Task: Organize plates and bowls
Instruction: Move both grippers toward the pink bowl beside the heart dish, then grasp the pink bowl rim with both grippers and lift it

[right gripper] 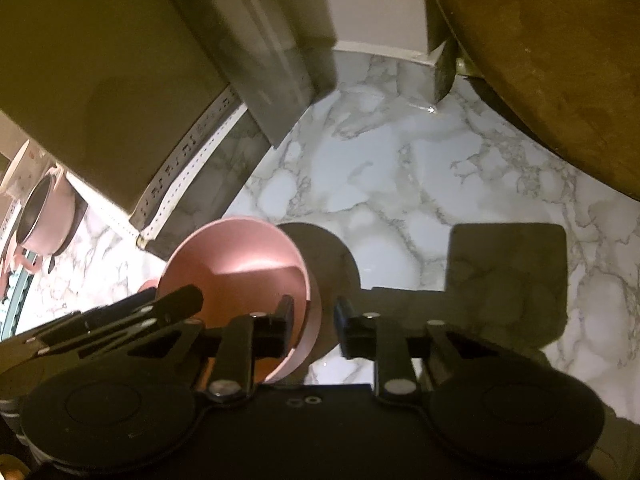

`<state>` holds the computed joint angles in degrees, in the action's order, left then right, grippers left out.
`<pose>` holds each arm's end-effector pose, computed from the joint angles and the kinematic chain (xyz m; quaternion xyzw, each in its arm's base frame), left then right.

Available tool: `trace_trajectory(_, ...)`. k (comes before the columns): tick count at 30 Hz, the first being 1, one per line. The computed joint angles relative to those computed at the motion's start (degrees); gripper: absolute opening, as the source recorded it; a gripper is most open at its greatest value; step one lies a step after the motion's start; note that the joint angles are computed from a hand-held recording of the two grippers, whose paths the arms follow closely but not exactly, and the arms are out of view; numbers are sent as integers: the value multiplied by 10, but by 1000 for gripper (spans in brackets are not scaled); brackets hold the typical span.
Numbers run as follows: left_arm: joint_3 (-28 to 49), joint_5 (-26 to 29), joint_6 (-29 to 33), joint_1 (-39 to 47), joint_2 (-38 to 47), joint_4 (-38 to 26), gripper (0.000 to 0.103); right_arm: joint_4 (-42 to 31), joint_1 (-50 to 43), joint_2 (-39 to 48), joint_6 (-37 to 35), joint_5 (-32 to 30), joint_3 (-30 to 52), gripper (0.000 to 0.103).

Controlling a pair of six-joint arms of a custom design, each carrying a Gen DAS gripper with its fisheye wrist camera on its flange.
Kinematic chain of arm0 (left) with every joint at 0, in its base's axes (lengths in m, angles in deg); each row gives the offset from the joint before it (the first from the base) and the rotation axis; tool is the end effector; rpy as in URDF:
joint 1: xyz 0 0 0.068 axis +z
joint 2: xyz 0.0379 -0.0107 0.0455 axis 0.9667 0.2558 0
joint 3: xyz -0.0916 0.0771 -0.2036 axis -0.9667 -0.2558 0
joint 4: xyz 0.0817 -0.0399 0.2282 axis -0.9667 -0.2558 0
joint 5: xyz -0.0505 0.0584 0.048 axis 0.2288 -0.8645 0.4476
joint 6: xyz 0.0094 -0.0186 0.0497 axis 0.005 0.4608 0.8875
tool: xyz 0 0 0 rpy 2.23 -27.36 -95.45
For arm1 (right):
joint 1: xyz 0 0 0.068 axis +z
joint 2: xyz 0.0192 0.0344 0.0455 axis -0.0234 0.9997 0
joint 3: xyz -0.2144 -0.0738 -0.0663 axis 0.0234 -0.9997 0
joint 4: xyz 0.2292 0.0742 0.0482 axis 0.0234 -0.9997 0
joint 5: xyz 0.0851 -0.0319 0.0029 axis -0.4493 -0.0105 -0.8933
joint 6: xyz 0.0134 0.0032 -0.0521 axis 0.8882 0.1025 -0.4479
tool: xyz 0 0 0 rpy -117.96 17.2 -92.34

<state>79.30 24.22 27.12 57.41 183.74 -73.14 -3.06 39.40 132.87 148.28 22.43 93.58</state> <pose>0.3678 -0.1290 0.1014 0.2584 0.9225 -0.1630 0.2359 0.2845 0.2308 0.1073 0.3149 0.9196 0.0719 0.2238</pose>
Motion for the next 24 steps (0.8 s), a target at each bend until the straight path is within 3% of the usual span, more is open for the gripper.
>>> trace_trajectory(2,1,-2,-1,-2,2,0,26,-1,2,3,1,1,3,11)
trace_trajectory(7,5,-9,0,-2,6,-1,12,-17,6,10,1,7,17,7)
trace_trajectory(15,-22,-2,10,9,-27,-14,11,-36,19,5,16,22,25,7)
trace_trajectory(24,-82,16,51,51,-121,-45,11,-88,55,-10,38,47,61,6)
